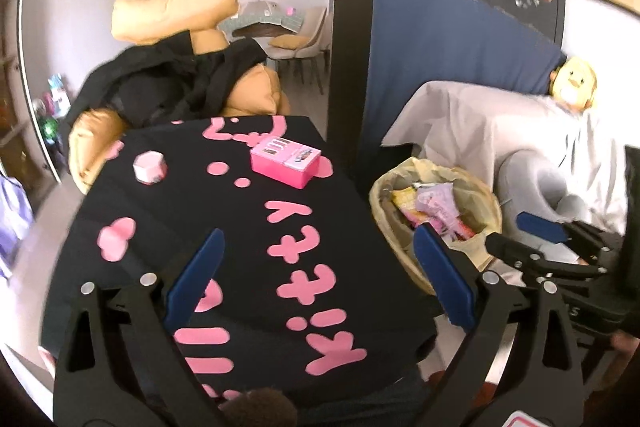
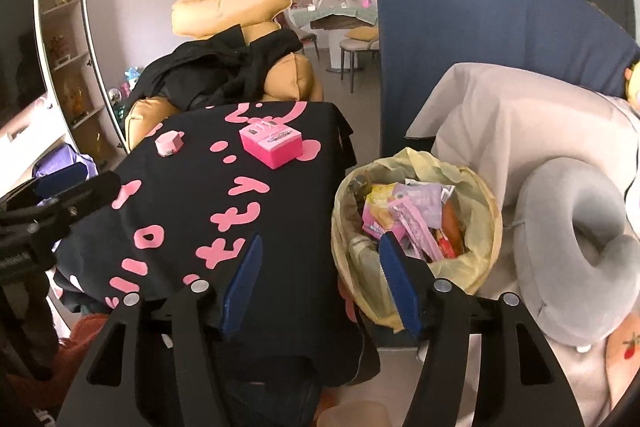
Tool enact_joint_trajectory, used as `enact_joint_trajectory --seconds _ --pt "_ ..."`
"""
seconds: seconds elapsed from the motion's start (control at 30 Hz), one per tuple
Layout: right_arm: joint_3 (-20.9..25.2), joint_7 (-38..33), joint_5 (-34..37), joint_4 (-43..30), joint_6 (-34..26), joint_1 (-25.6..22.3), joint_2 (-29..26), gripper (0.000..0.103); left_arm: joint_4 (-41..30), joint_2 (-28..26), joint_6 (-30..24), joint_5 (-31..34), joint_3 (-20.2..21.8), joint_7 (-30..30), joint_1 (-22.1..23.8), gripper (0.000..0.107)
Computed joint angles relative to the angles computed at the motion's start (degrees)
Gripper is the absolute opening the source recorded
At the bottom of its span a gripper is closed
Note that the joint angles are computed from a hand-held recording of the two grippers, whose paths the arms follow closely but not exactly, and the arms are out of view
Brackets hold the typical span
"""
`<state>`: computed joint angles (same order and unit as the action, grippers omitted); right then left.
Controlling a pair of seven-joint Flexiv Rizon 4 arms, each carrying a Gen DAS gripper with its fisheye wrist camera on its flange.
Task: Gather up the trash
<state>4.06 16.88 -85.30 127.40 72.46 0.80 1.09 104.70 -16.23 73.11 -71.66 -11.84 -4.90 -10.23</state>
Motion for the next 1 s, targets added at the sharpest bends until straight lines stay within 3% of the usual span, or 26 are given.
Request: enact_joint_trajectory --seconds 0.2,0.33,0.53,1.0 --pt "1.35 6.12 -4.55 1.83 -2.78 0.57 2.66 0.058 1.74 1.9 1.53 -2.39 0.41 2.04 -0.88 0.091" --pt "1.87 6.86 -5.78 2.46 -4.26 1.36 4.11 0.058 2.33 3.14 5.53 -8.35 0.25 6.84 -2.36 0.091" --pt "2.1 8.56 -8.21 2.76 -5.65 1.96 5.51 0.058 2.17 4.6 6.91 -17.46 1.88 15.19 -5.44 0.091" --pt "2.21 8.81 -8.38 2.91 -7.09 2.48 6.26 0.058 2.03 4.72 6.74 -17.64 3.66 14.86 -6.78 0.091"
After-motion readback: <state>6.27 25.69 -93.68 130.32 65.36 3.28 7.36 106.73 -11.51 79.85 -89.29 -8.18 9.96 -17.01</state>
